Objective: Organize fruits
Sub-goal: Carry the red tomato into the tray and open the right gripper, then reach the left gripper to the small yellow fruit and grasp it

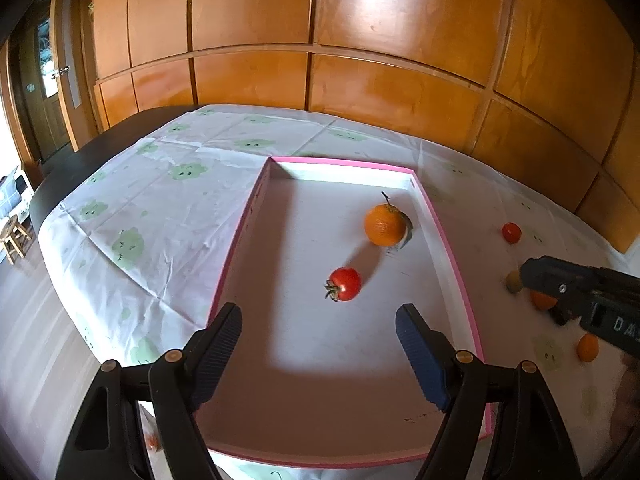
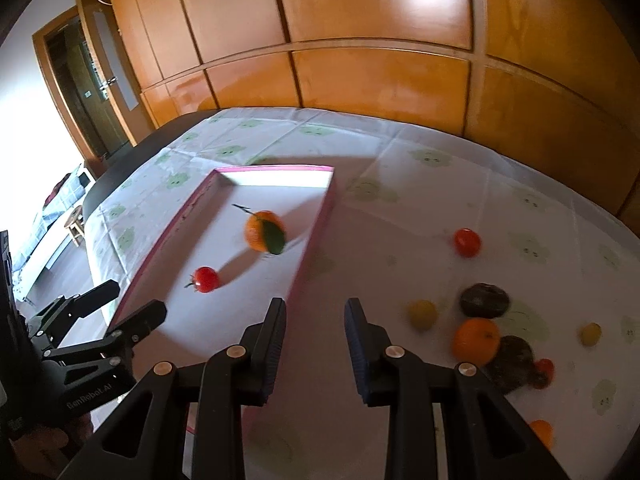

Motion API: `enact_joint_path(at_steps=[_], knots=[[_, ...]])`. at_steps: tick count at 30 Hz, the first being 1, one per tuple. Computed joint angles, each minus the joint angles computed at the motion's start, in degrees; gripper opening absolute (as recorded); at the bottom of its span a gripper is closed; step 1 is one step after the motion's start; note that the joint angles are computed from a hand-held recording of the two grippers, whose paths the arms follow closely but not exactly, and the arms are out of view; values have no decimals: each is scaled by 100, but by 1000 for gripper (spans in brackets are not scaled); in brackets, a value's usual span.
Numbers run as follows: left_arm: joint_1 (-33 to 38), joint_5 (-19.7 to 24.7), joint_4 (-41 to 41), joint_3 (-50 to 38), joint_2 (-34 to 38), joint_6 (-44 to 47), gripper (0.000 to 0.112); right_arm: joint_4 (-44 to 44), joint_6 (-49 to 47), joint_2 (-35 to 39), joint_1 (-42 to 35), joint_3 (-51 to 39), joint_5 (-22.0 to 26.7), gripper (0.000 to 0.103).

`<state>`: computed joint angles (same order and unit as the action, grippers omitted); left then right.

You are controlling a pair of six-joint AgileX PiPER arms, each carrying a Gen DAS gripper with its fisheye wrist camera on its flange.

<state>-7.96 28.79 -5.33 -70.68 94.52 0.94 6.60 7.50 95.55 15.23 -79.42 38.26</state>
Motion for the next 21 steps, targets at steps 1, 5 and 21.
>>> enact_joint_path(at_steps=[1, 5, 21], knots=[[-14, 8, -21, 10, -6, 16, 80, 14, -19, -36, -47, 47, -9, 30], [-80, 23, 8, 29, -23, 15, 80, 46, -47, -161, -199, 237, -51, 30], [-347, -10, -113, 114, -127, 321, 80, 35, -595, -707, -1397, 826, 208, 33]])
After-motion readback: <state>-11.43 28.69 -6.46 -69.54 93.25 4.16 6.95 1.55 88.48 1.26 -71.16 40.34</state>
